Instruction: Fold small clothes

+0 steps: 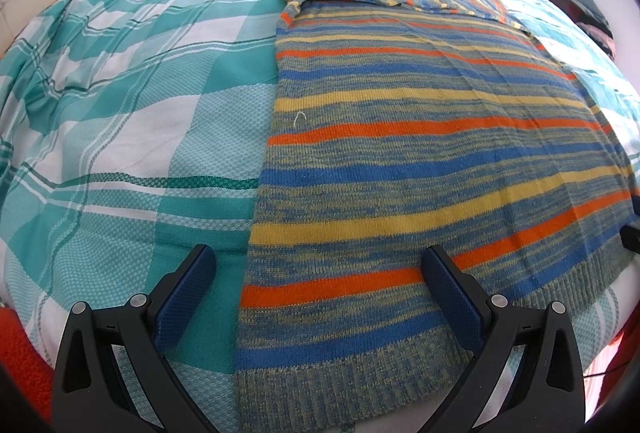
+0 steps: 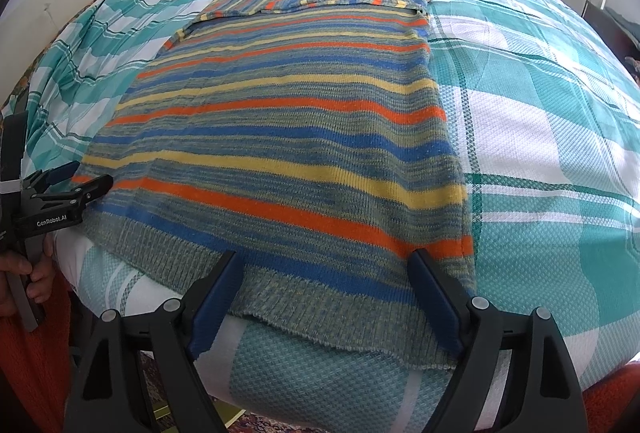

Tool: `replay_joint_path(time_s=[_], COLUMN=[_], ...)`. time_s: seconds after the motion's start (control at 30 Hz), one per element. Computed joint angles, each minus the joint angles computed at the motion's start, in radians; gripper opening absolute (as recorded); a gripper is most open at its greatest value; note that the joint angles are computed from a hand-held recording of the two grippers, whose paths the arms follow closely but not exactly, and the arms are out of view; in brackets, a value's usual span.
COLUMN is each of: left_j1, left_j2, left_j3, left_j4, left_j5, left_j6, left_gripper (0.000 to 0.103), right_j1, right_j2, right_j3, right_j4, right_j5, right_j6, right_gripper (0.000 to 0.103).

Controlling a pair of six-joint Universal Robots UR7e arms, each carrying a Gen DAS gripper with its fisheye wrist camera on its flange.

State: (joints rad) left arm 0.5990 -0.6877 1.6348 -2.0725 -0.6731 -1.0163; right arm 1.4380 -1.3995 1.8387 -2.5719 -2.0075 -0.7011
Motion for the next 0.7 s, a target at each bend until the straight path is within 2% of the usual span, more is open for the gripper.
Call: replay_joint_path(time_s=[0.23, 0.37, 0.47, 0.57, 0.63, 0.7], left_j1=[-0.001, -0.006, -0.016, -0.014, 0.007, 0.021], left_j2=[-0.005, -0.034, -0.078, -0.145, -0.184, -0.199], left_j3=[-0.005, -0.019, 0.005, 0.067, 0.115, 0.141], left_j4=[0.023, 0.112, 0.125, 0.054, -0.041, -0.113], left_j5=[-0.023, -0.079, -0.092, -0.093, -0.158, -0.212], left_j6=[-0.004, -0.045, -0.091, -0.149, -0.16, -0.147], left_gripper=[0.103, 0.102, 0.102, 0.102, 0.101, 0.1], right_j1=[-0.001, -0.004, -0.028, -0.079, -0.121, -0.15], right_j2=[0.004, -0.008, -0.055, -0.104, -0.118, -0.114], right_j3=[-0.006, -0.02, -0.03, -0.055, -0.103, -0.157], right_j4=[0.008, 0.046, 0.055, 0.064, 0.141, 0.253], right_j5=[0.001, 0.026, 0.116, 0.24, 0.313, 0.351], right_j6=[-0.007, 0.02, 0.087, 0.194, 0.291, 0.352], right_gripper=[0.088, 0.087, 0.086, 0.086, 0.086, 0.079])
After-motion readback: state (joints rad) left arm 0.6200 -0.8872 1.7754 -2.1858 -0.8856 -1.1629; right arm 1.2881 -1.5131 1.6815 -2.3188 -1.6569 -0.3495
